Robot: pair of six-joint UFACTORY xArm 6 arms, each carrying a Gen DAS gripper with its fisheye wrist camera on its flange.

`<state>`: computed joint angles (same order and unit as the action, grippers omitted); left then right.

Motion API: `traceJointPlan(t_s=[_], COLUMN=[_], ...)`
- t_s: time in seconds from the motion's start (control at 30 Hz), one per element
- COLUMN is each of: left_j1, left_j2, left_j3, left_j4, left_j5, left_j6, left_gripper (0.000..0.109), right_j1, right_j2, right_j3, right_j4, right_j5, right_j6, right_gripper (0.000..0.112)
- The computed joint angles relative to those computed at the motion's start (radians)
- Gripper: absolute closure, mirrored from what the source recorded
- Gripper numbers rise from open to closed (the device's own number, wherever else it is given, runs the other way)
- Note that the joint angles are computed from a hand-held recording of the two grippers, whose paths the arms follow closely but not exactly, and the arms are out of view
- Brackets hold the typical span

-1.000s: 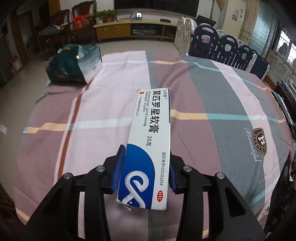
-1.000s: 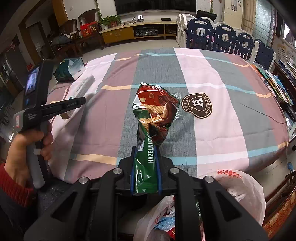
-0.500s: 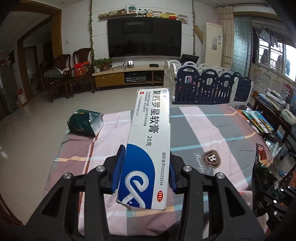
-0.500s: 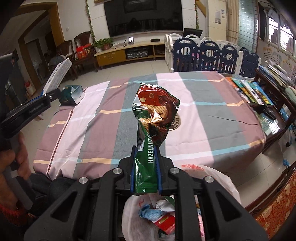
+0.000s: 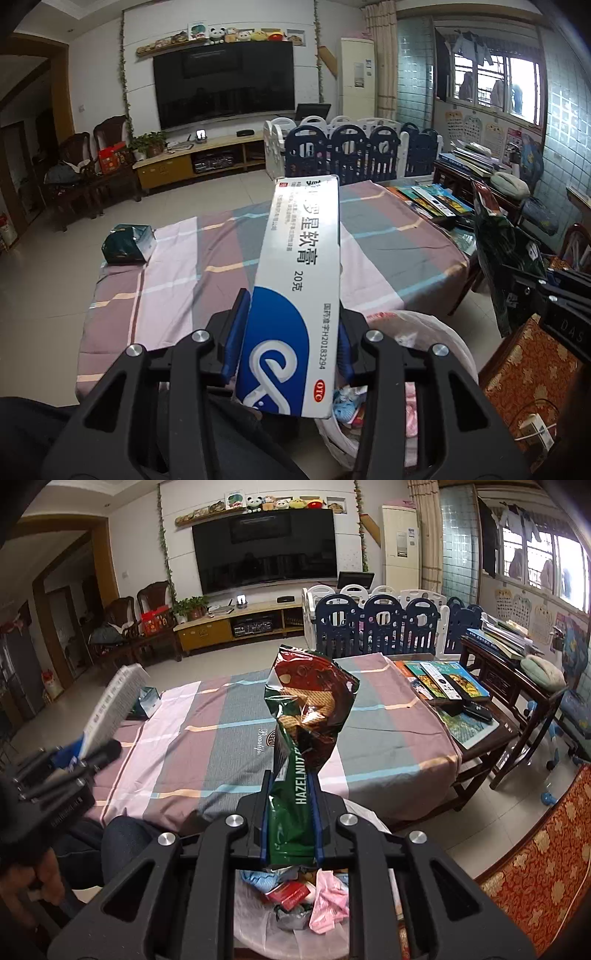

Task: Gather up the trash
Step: 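Drop the medicine box into the wastebasket with the left tool while the right tool drops the snack bag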

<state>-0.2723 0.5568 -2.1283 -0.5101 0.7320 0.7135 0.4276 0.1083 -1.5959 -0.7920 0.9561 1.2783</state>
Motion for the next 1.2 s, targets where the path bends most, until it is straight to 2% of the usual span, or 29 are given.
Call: traceJointPlan(t_s=[0.13, 0.27, 0.6, 0.73, 0.8, 0.87, 0.93, 1.0, 1.2], left_j1=[-0.034, -0.064, -0.079, -0.079, -0.085, -0.084, -0.084, -0.084, -0.078], left_j2=[-0.122, -0.155, -0.074, 0.000, 0.045, 0.083, 0.085, 0.057, -0.009], left_j3=[0.181, 0.243, 0.158, 0.050, -0.004, -0.054, -0.051, -0.005, 0.078], left_j4=[-0.035, -0.039, -0.011, -0.028, -0.004, 0.023, 0.051, 0.071, 0.130], left_j5=[-0.057, -0.068, 0.043, 0.167, 0.210, 0.244, 0.226, 0.159, 0.004], left_j6=[0.100, 0.142, 0.141, 0.150, 0.116, 0.073, 0.044, 0.026, -0.026], left_gripper=[0.067, 0.067, 0.066, 0.065, 0.049, 0.044, 0.040, 0.033, 0.030], right_j1=[0.010, 0.002, -0.018, -0.027, -0.029, -0.032, -0.033, -0.037, -0.042], right_j2=[-0.096, -0.141, -0.175, -0.174, -0.171, -0.166, -0.160, -0.152, -0.115], right_j3=[0.115, 0.173, 0.237, 0.245, 0.245, 0.243, 0.243, 0.242, 0.224], right_j4=[-0.005, 0.002, 0.009, 0.025, 0.034, 0.044, 0.057, 0.084, 0.164], right_j5=[-0.021, -0.038, -0.078, -0.081, -0.079, -0.076, -0.079, -0.085, -0.104], right_j6=[0.049, 0.087, 0.123, 0.115, 0.114, 0.106, 0.098, 0.084, 0.028], right_gripper=[0.094, 0.094, 0.094, 0.094, 0.094, 0.094, 0.094, 0.094, 0.094])
